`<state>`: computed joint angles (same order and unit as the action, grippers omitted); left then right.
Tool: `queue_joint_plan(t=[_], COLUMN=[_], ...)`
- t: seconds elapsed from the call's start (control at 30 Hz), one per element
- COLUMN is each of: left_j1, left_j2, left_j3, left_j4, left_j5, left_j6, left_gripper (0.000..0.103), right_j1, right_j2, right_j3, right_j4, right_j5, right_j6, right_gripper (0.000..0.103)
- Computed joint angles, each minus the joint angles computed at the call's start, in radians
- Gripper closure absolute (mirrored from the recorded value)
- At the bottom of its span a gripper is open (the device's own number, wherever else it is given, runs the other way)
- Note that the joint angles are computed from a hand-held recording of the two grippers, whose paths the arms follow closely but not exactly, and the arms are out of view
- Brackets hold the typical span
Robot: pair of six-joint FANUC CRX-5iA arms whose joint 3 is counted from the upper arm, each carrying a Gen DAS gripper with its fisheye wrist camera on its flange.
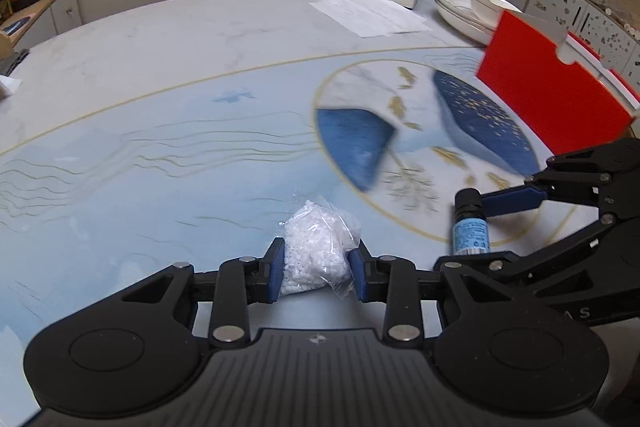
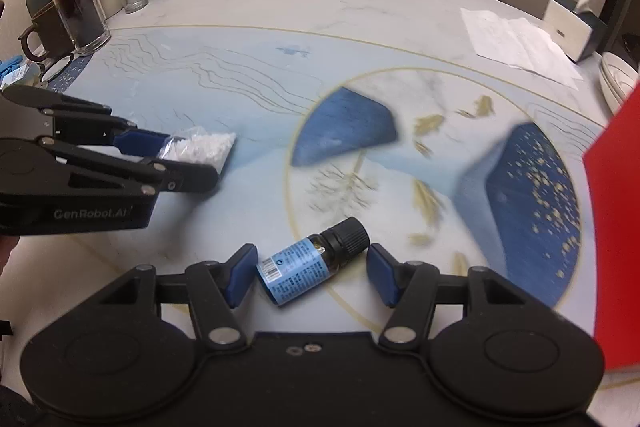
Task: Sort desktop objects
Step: 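Grasp the white tissue bag with left tool while right tool grasps the blue bottle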
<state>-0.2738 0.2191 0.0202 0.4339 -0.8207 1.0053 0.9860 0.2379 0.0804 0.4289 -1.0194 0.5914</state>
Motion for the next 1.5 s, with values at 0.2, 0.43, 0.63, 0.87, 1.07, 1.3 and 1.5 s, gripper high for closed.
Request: queue_joint_plan(t=[0.2, 0.43, 0.63, 0.87, 1.07, 1.3, 1.5], left_j1=[-0.052, -0.105, -0.140, -0.151, -0.141, -0.126, -0.123], left_j2=[-0.007, -0.010, 0.002, 0.005, -0.005, -0.006, -0.003], left_j3=[0.011, 0.041, 0.075, 0.083, 0.074, 0.076, 0.077], left_j4=[-0.025, -0.051, -0.116, -0.169, -0.187, -0.191, -0.187], left_j5=[-0.008, 0.010, 0.008, -0.011, -0.018, -0.036, -0.035], left_j6=[0.071, 0.146, 0.239, 0.303, 0.334, 0.349, 0.350], left_gripper=[0.071, 0.072, 0.072, 0.072, 0.072, 0.072, 0.072], right_j1=[-0.002, -0.016, -0.030, -0.063, -0.097, -0.117, -0.120], right_j2=[-0.085, -0.185, -0.214, -0.205, -0.138, -0.063, -0.056], right_j3=[-0.091, -0.166, -0.199, -0.186, -0.116, -0.041, -0.031], right_j4=[0.010, 0.004, -0.008, -0.031, -0.062, -0.116, -0.136], right_j5=[0.026, 0.048, 0.040, 0.077, 0.084, 0.071, 0.084], right_j6=[-0.013, 0.014, 0.066, 0.165, 0.287, 0.393, 0.396], right_gripper=[0.044, 0.082, 0.084, 0.072, 0.070, 0.067, 0.076])
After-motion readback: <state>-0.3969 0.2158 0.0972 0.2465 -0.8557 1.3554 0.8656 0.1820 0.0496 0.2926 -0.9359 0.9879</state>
